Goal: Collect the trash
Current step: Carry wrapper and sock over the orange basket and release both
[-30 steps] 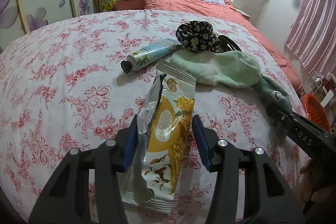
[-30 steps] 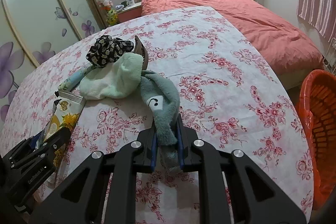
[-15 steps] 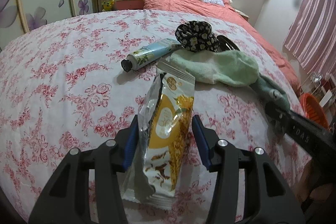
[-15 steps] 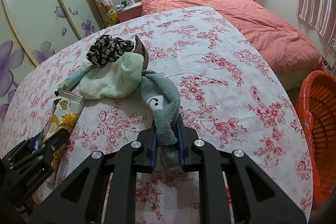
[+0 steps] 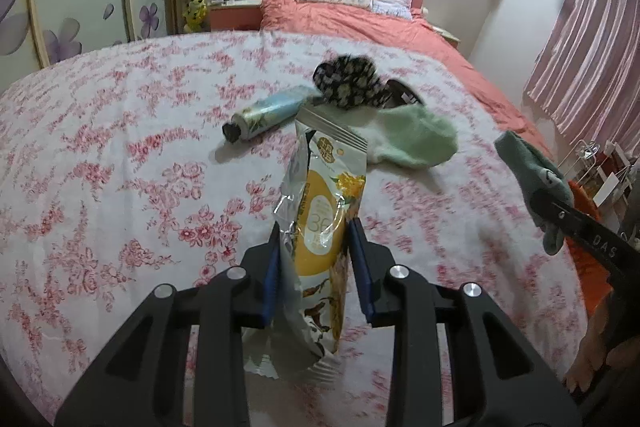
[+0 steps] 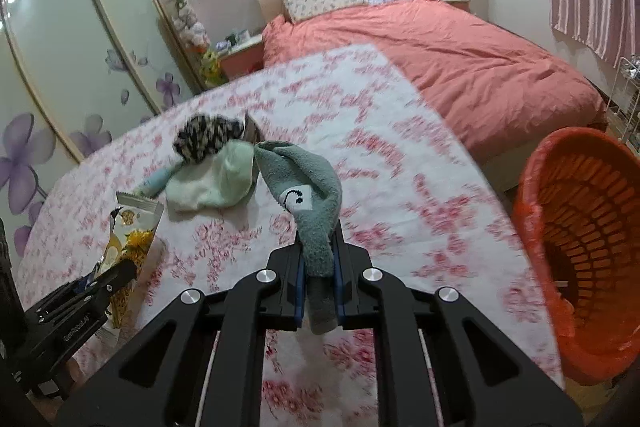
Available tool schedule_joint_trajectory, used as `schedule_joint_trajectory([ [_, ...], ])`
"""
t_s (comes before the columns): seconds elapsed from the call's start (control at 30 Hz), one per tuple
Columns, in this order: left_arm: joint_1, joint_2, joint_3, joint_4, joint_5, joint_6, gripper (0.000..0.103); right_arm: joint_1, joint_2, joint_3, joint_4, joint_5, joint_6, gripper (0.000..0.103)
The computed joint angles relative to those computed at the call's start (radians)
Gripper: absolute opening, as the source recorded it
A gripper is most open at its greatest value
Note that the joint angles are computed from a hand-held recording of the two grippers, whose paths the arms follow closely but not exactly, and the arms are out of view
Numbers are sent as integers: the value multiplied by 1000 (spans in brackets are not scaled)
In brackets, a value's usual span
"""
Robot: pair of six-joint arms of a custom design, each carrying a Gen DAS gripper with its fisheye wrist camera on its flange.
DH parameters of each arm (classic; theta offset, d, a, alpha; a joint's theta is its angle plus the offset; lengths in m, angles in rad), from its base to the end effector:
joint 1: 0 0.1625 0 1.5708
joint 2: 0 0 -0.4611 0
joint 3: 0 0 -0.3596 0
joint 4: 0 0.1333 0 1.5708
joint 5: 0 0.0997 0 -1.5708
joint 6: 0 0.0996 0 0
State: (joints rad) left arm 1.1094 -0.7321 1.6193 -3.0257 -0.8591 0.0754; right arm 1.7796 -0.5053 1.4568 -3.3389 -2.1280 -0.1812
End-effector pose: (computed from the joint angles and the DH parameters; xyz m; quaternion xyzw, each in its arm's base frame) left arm -0.1317 -0.7103 0.1819 0.1446 0.8935 -0.3218 0.2779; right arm 0.2327 -0.7093 0.1077 0.0639 -0.8868 0.3852 0.2471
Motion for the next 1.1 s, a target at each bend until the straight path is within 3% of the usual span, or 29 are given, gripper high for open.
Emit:
schedule_joint_trajectory([
  [0.23,-66,-26,38,-79,-25,29,32,11,-72,86,-137,21,-2,11],
  [0.5,-148,-12,48,-116,-133,52,32,12,-140,188,-314,11,-43,11],
  [0.87,-206,81,-13,-61,-279,57,32,-22,-177,250,-533,-72,-95,11],
  [1.1,-237,183,-109,5,-344,88,32,-79,-219,282,-569,-83,-33,11],
])
